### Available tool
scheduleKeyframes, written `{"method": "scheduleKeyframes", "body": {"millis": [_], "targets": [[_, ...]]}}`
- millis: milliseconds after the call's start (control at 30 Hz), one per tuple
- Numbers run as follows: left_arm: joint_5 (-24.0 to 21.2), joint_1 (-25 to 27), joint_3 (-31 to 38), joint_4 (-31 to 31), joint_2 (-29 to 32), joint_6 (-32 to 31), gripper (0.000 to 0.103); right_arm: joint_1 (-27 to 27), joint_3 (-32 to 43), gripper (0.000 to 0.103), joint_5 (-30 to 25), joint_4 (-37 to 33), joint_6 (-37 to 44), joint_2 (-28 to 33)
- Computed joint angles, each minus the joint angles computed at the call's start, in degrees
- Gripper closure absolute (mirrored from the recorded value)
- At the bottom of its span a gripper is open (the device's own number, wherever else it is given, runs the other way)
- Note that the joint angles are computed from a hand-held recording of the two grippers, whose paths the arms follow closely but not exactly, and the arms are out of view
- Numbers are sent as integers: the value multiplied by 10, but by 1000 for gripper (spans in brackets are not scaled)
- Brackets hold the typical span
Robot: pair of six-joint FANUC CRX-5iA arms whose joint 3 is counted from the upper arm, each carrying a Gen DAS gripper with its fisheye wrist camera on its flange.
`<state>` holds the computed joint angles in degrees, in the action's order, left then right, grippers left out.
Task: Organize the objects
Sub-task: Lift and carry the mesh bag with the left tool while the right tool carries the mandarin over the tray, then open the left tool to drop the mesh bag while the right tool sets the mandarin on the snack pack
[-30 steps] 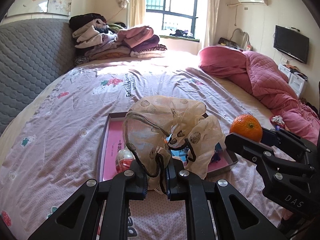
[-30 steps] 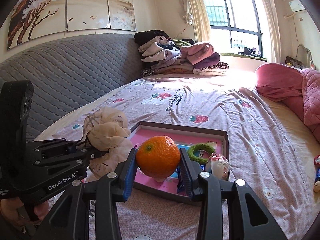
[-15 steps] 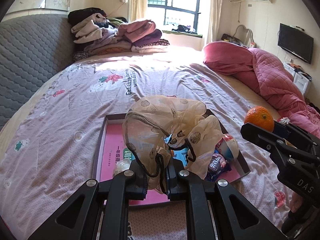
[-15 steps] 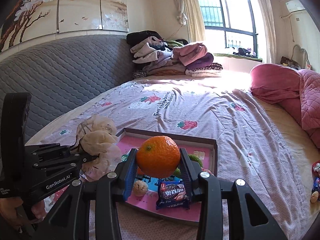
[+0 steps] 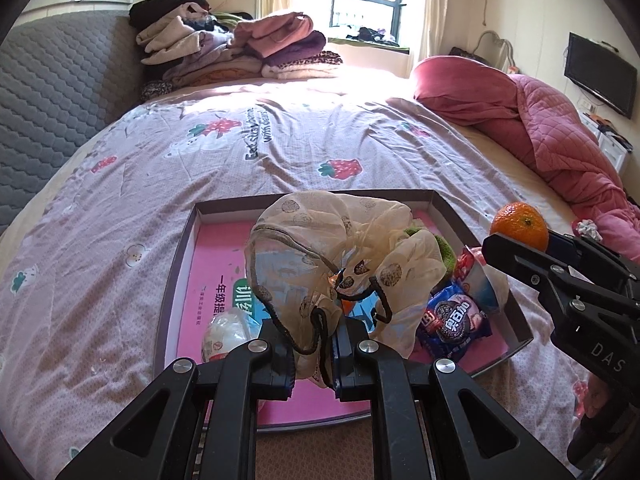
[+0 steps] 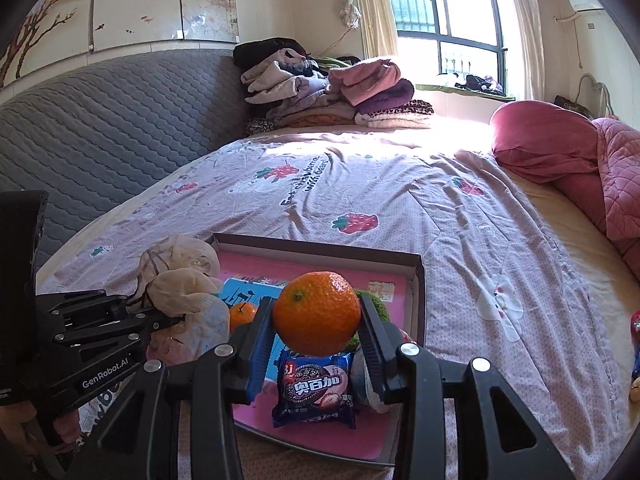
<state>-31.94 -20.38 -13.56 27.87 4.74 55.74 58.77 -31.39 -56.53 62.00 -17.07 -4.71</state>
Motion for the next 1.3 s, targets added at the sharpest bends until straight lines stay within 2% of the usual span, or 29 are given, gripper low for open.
{"method": "scheduleKeyframes", "body": {"millis": [667, 1300], "targets": [[-28, -8, 21, -48, 35, 30, 89, -20, 12, 62, 31, -48, 31, 49], [-55, 5, 21, -56, 41, 41, 82, -10, 34, 62, 10, -75, 65, 69]]}}
